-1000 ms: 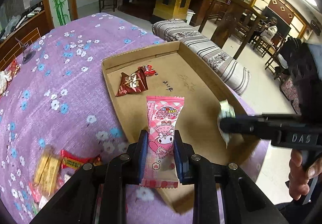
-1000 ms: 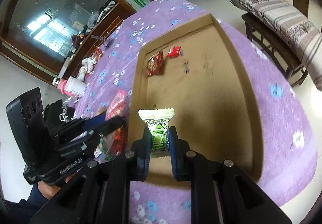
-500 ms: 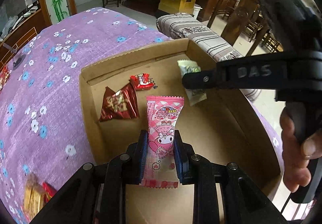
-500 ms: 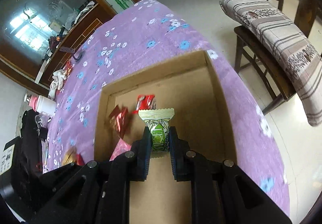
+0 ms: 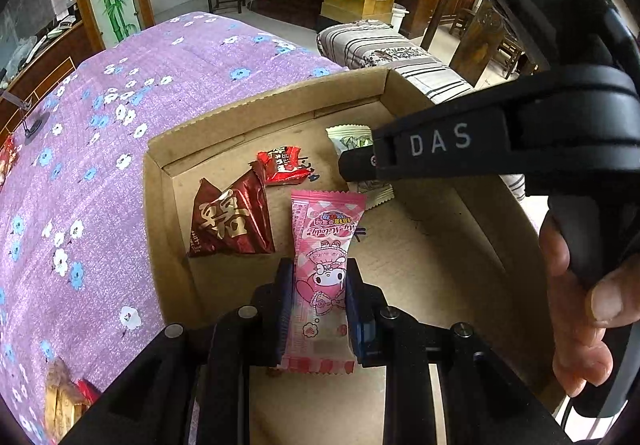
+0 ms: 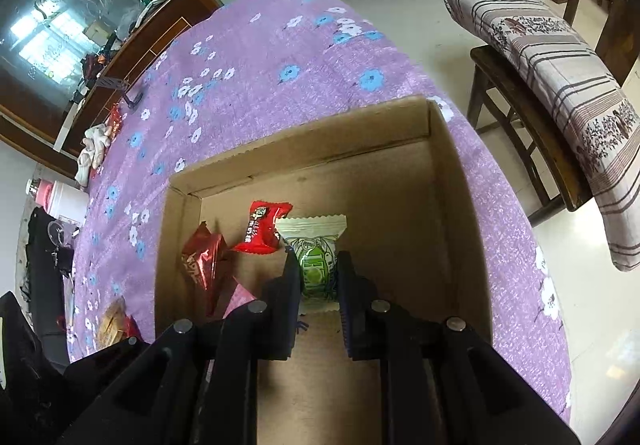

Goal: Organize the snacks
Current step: 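Carry the pink bar and green candy into the tray and release both, then move both open grippers back to the snack pile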

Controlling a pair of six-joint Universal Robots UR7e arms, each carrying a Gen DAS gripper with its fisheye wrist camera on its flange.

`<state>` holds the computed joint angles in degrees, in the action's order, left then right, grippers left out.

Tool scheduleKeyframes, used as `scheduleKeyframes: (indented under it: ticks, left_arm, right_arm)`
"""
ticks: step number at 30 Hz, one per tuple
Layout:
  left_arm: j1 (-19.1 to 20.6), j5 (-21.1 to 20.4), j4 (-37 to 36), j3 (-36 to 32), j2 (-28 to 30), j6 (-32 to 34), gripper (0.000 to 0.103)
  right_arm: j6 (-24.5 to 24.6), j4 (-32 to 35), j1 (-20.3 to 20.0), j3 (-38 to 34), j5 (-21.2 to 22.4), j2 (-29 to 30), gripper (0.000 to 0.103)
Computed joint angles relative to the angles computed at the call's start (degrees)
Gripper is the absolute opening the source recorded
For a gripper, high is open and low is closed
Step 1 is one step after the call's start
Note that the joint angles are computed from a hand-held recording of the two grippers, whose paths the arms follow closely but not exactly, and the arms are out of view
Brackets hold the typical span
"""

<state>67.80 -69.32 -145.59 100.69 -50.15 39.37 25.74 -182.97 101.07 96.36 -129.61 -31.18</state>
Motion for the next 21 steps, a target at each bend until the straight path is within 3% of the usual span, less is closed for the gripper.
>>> scheduleKeyframes:
  ticks: [3, 5, 7, 11, 21]
  left_arm:
    - [-0.1, 0.3, 0.3, -0.1, 0.0, -0.4, 0.027]
    - [0.0, 0.0, 1.0, -0.5, -0.1, -0.9, 0.041]
    - [0.1, -0.4, 1.1, -0.4, -0.5, -1.0, 0.047]
    - [0.0, -1.2, 2.0, -0.1, -1.7, -0.7, 0.048]
    - [1.0, -4.9, 5.4, 1.4, -8.1, 0.9, 0.048]
  right_arm:
    - [0.7, -0.4, 0.1, 0.7, 0.2, -0.4, 0.021]
    - [0.8, -1.5, 0.4, 1.3, -0.3, -0.7, 0.029]
    - [1.2, -2.5, 0.8, 2.0, -0.9, -1.1, 0.032]
    - [2.6, -3.7, 1.7, 3.5, -1.2, -1.8, 0.033]
    - [8.4, -9.1, 6.3, 8.4, -2.0, -2.5, 0.048]
